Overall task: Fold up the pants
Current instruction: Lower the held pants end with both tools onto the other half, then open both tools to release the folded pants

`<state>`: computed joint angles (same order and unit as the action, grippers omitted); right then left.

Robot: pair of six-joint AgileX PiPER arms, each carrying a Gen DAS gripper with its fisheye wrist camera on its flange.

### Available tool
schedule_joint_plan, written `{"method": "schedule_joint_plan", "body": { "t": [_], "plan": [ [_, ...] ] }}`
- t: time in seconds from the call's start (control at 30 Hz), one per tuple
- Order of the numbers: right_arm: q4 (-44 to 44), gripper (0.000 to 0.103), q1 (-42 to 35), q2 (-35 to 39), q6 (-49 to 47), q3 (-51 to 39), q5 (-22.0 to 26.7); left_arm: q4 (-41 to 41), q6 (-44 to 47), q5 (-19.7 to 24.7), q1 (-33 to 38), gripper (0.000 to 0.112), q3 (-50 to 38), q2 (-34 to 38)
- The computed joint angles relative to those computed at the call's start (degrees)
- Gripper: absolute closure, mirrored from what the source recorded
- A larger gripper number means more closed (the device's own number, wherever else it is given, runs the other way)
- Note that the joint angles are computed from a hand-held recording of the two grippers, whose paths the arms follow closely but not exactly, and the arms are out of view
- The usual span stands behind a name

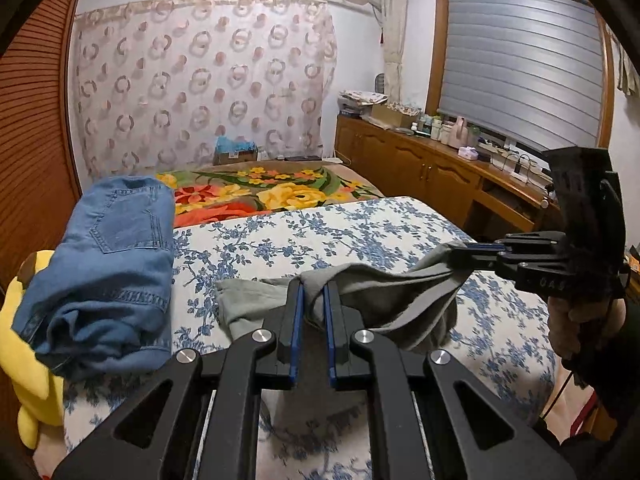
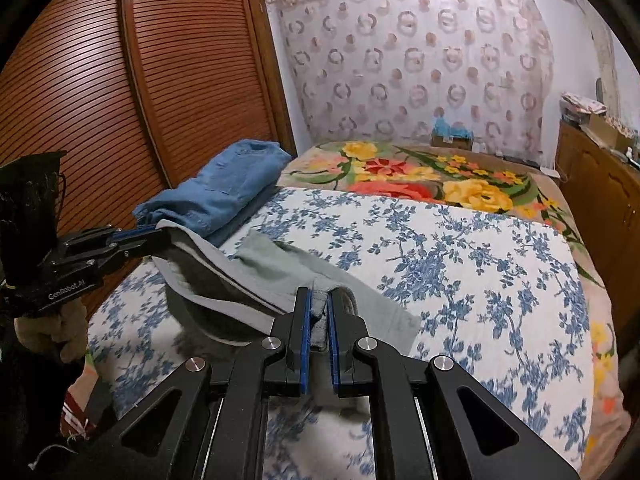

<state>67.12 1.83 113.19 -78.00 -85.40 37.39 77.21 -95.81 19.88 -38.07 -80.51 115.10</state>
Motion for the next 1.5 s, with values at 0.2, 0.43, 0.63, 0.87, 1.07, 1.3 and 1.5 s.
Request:
{"method": "schedule_joint_plan", "body": {
  "t": [0.2,0.43,0.63,0.87,1.07,1.3,1.5],
  "plan": [
    [-8.6,0.096,1.7,9.1,11.2,-12.6,1.6,-13.1,13.9,-1.3,2.8,0.102,-6.2,4.9],
    [-15.0,0.096,2.9,17.1,19.9,-24.5,3.8,-24.5,25.8,-1.5,4.9,0.102,-10.6,8.5],
    [-18.9,0.096,3.8,20.9,23.8,-30.5,4.2,-31.6,33.5,-1.5,6.4,0.102,-14.0,10.9],
    [-21.4,0.096,4.5,23.9,26.3,-35.0,4.9,-37.7,39.9,-1.1,7.5,0.102,-16.7,12.9],
    [-21.9,0.096,4.3,25.8,27.8,-38.3,5.7,-39.4,41.6,-1.1,7.9,0.102,-17.7,13.5],
    [-22.3,0.096,4.5,26.4,28.1,-39.2,5.0,-38.2,40.3,-1.3,8.3,0.086,-17.6,13.1],
    [-23.5,0.094,4.9,26.4,28.9,-39.2,3.7,-38.6,40.8,-2.8,8.4,0.065,-15.8,12.1]
  ]
}}
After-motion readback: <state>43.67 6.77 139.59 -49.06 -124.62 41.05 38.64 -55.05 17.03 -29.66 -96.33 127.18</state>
